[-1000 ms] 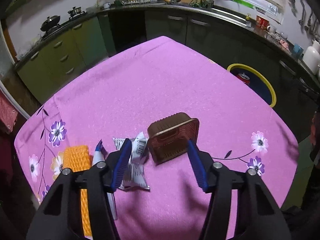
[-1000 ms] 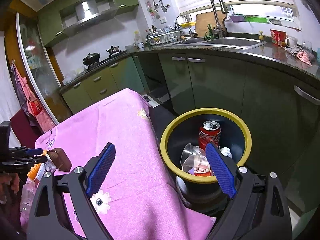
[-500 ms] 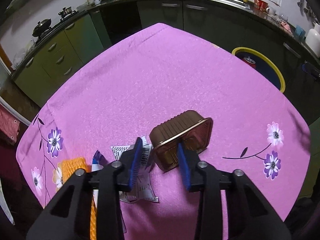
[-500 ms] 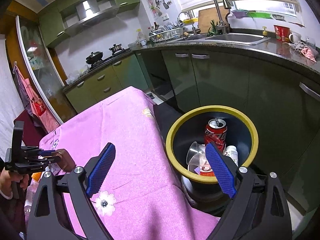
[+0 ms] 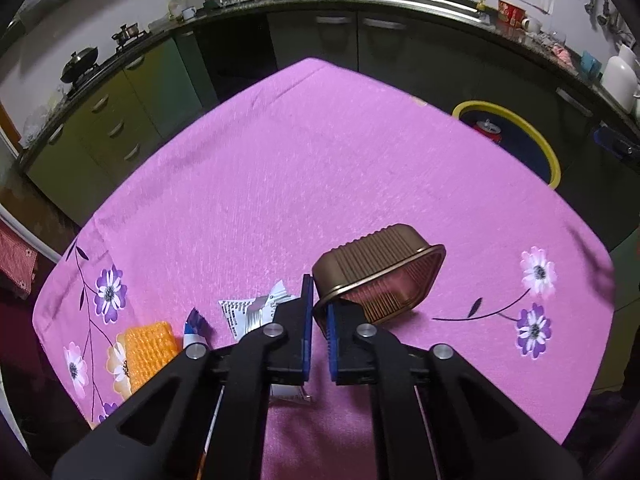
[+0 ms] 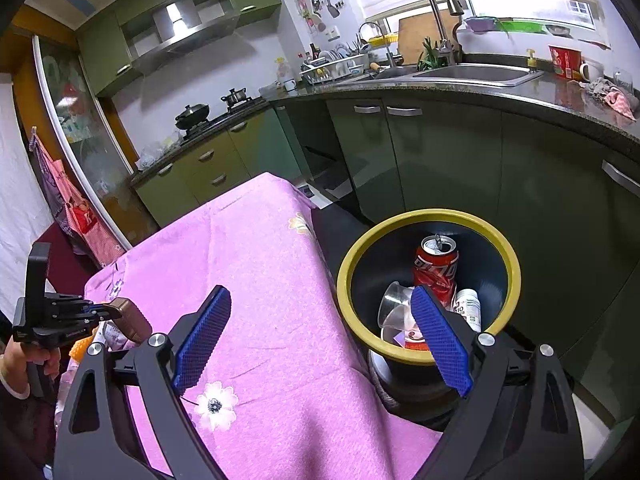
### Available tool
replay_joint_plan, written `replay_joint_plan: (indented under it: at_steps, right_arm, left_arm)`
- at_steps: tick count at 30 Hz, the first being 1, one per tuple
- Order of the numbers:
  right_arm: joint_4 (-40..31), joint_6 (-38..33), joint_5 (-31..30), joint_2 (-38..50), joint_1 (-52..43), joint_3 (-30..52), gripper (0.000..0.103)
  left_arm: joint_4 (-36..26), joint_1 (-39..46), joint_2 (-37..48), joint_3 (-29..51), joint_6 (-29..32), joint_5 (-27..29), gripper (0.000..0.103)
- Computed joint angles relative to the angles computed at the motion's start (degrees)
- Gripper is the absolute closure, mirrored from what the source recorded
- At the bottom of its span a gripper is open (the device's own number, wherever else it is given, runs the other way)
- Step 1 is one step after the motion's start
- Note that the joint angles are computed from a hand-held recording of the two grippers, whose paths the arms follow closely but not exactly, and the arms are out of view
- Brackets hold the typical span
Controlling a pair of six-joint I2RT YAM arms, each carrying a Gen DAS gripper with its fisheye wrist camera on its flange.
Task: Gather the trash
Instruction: 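Grasp the brown chocolate box by its rim with the left gripper, then carry the chocolate box over the yellow bin and release it with the left gripper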
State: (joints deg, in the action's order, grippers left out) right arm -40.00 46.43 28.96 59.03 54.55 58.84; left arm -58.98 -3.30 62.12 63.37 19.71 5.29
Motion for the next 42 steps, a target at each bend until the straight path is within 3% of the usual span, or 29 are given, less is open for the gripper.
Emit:
replay_joint_plan:
  at_steps: [5, 10, 16, 20, 25, 29, 32, 33, 35, 36, 37, 42]
  right_arm:
    - [-2.8, 0.7, 3.0, -1.7, 1.5, 0.9, 0.013]
    - [-9.2, 2.9, 8.7, -3.6, 3.4, 2.6, 0.013]
    - [-16.4, 5.4, 13.6, -7.1, 4.7, 3.2, 0.013]
    - [-19.5, 5.6, 14.5, -11.9, 3.7, 2.0, 0.013]
    - [-22.1, 3.8, 12.0, -19.1, -1.3, -0.4, 0.012]
    - [-23.2, 1.6, 7.6, -24.2, -6.7, -2.9, 0.012]
    - [-21.5, -3.1, -0.4, -28.0, -16.1, -6.1, 0.012]
    - [-21.0, -4.5, -3.2, -29.1, -19.2, -7.0, 0.012]
    - [-20.1, -6.5, -7.0, -30.2, -23.4, -8.1, 0.012]
    - [-19.8, -7.8, -9.1, -30.7, -26.0, -8.6, 0.012]
    - [-19.2, -8.4, -9.7, -30.4, -26.8, -8.8, 0.012]
    - [-17.8, -11.1, -13.4, -30.2, -30.5, -9.4, 0.012]
  left_arm:
    - [-3.0, -3.0, -0.5, 4.1, -1.5, 0.2, 0.097]
    - [-6.0, -11.6, 3.0, 11.6, -5.8, -0.8, 0.097]
    - [-5.8, -25.9, 13.9, 23.1, -11.8, -3.7, 0.097]
    - [-5.0, -34.1, 26.5, 33.0, -14.2, -5.0, 0.097]
    - [-4.4, -39.6, 42.4, 46.5, -14.8, -4.9, 0.097]
    - [-6.6, -42.9, 57.5, 62.0, -14.8, -6.3, 0.097]
    - [-10.7, -43.7, 67.4, 73.8, -15.7, -6.3, 0.097]
    - [-11.9, -43.9, 70.5, 77.5, -16.3, -6.4, 0.095]
    - [-13.7, -44.0, 73.7, 81.3, -17.4, -6.1, 0.079]
    - [-13.2, -43.9, 73.3, 80.3, -18.1, -6.1, 0.065]
    - [-11.9, -43.7, 72.3, 78.7, -18.8, -6.0, 0.059]
    - [-8.3, -41.7, 63.2, 69.1, -19.9, -3.7, 0.052]
